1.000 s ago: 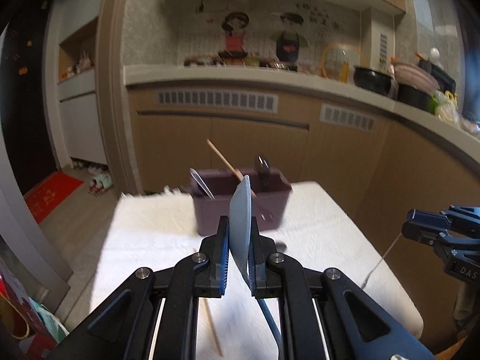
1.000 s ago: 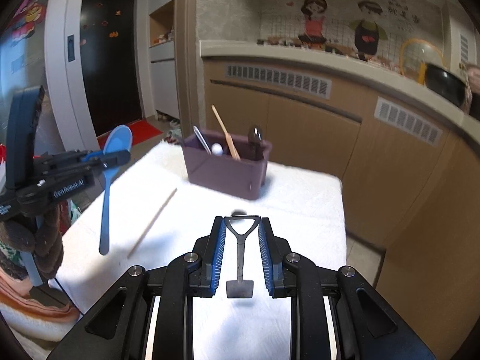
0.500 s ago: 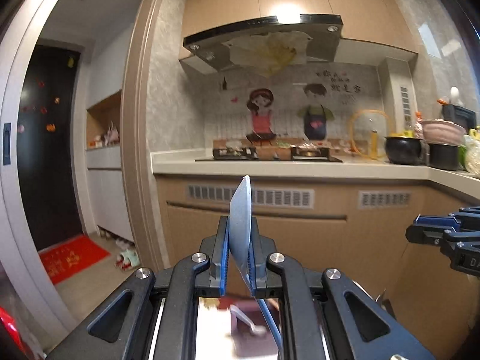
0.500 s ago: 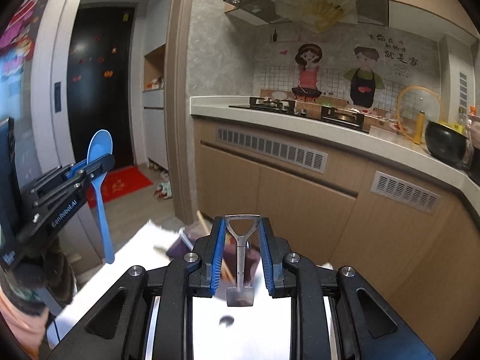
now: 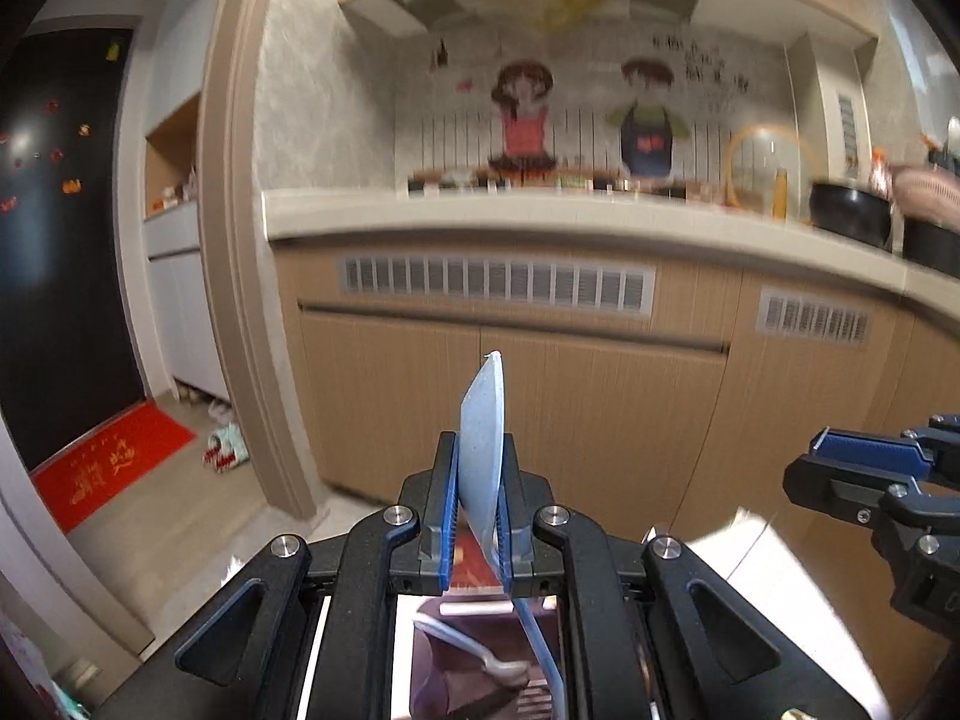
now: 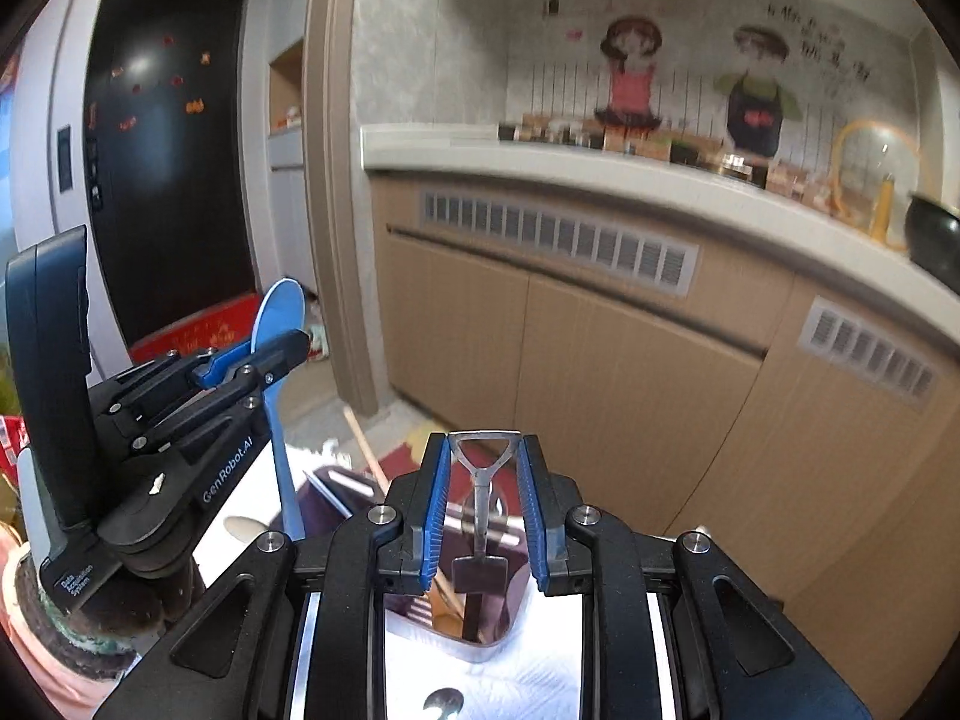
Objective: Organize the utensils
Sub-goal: 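Carry the blue spoon over the caddy and release it while the right tool drops the scoop in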
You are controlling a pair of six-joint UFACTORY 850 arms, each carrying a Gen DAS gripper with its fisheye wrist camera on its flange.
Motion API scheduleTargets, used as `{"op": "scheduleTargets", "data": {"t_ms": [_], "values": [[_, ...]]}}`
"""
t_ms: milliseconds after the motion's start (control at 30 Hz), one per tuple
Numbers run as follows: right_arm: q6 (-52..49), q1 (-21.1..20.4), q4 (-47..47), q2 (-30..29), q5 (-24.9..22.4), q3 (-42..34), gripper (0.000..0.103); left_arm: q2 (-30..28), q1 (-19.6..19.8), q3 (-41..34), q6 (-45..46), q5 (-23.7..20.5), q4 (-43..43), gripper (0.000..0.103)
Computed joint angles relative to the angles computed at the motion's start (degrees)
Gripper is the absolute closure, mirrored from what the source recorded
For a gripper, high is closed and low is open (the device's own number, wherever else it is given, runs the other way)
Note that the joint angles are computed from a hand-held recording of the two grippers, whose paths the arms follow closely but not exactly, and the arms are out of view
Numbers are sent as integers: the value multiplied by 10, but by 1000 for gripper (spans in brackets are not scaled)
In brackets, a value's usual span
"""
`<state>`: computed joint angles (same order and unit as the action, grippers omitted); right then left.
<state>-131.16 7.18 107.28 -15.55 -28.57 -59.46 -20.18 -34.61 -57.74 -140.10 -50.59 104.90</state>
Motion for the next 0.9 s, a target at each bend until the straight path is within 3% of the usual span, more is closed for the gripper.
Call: {"op": "scheduleTargets", "data": {"t_ms": [200, 300, 567, 700, 900], "values": [[74, 13, -73, -64, 32, -33, 80, -30, 26, -14, 2, 90, -31, 92], [126, 17, -121, -88, 40, -46, 79, -35, 40, -12, -21, 138, -29, 78], [125, 12, -135, -91, 34, -34, 78, -7, 38, 11, -46, 136, -15, 77], [23, 7, -55, -53, 25, 6, 78, 35, 37, 41, -75, 126, -3, 50], [16, -14, -60, -12, 4, 44, 71, 87, 22, 90, -41, 144, -79, 42]]}}
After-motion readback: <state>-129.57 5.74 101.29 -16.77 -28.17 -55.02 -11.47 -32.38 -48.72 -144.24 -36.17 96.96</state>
